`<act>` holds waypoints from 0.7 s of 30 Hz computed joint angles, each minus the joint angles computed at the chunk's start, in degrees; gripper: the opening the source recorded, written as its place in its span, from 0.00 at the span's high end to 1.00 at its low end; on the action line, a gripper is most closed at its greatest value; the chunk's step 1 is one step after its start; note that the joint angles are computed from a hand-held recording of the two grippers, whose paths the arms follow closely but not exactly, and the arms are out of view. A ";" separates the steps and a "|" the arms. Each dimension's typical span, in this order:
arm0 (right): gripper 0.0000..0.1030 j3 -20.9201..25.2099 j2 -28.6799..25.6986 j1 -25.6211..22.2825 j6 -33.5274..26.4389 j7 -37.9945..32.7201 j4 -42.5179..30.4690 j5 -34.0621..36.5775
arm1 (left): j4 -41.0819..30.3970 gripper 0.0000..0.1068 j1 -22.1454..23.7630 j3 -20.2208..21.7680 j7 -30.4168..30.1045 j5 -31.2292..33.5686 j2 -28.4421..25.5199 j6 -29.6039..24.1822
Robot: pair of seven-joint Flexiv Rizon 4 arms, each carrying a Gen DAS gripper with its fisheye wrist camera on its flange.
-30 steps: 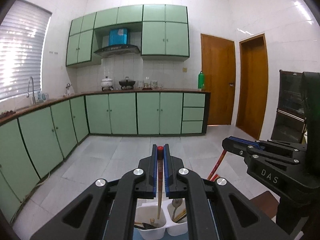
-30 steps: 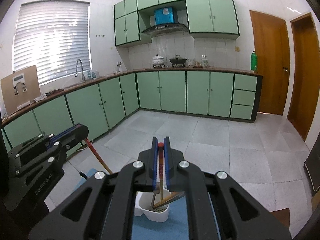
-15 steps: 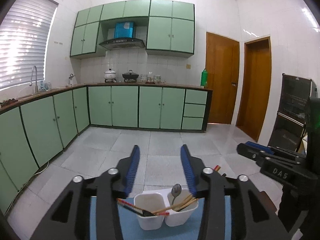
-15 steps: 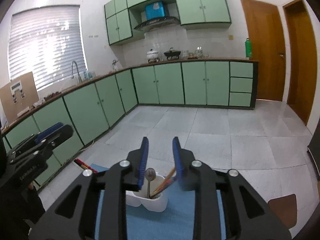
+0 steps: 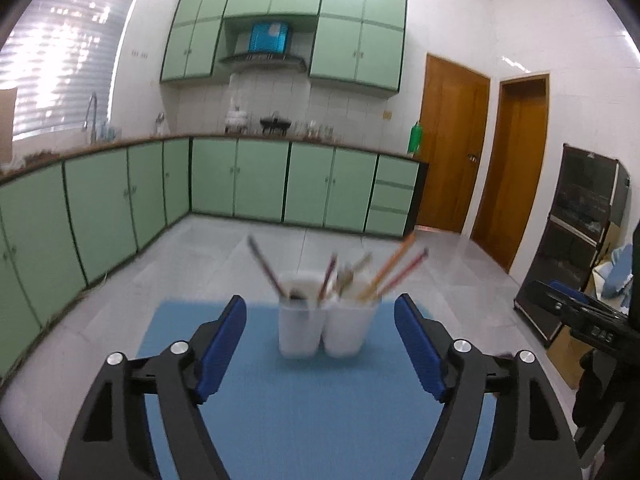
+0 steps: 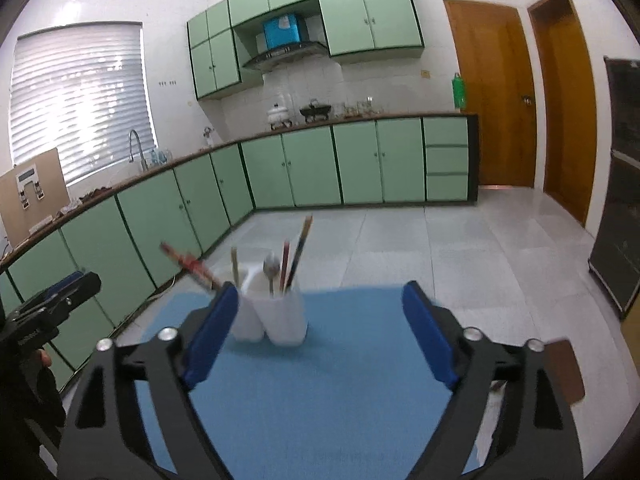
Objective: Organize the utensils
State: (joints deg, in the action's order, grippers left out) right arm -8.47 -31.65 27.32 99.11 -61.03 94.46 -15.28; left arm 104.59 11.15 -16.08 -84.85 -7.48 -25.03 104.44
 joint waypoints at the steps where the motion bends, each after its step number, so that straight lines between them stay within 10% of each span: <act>1: 0.12 -2.19 1.05 2.12 0.46 0.16 2.55 0.29 | 1.49 0.28 0.27 -0.20 -0.23 0.13 0.64 -0.02; 13: 0.06 -15.00 9.13 19.72 4.72 -4.91 16.91 5.58 | 13.16 0.13 -5.24 6.01 -2.88 0.35 8.52 1.60; 17: 0.05 -9.15 11.63 16.07 4.37 -7.21 17.03 6.32 | 14.49 0.09 -14.27 15.16 -1.70 -2.21 10.34 3.05; 21: 0.05 -8.88 13.40 16.27 4.60 -8.34 17.42 6.76 | 16.09 0.09 -12.72 13.64 -2.41 -1.62 12.45 4.08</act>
State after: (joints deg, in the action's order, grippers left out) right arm -17.35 -18.26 43.59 103.71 -69.37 111.88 -8.51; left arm 120.69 -1.57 -2.44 -87.26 -9.10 -12.57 108.52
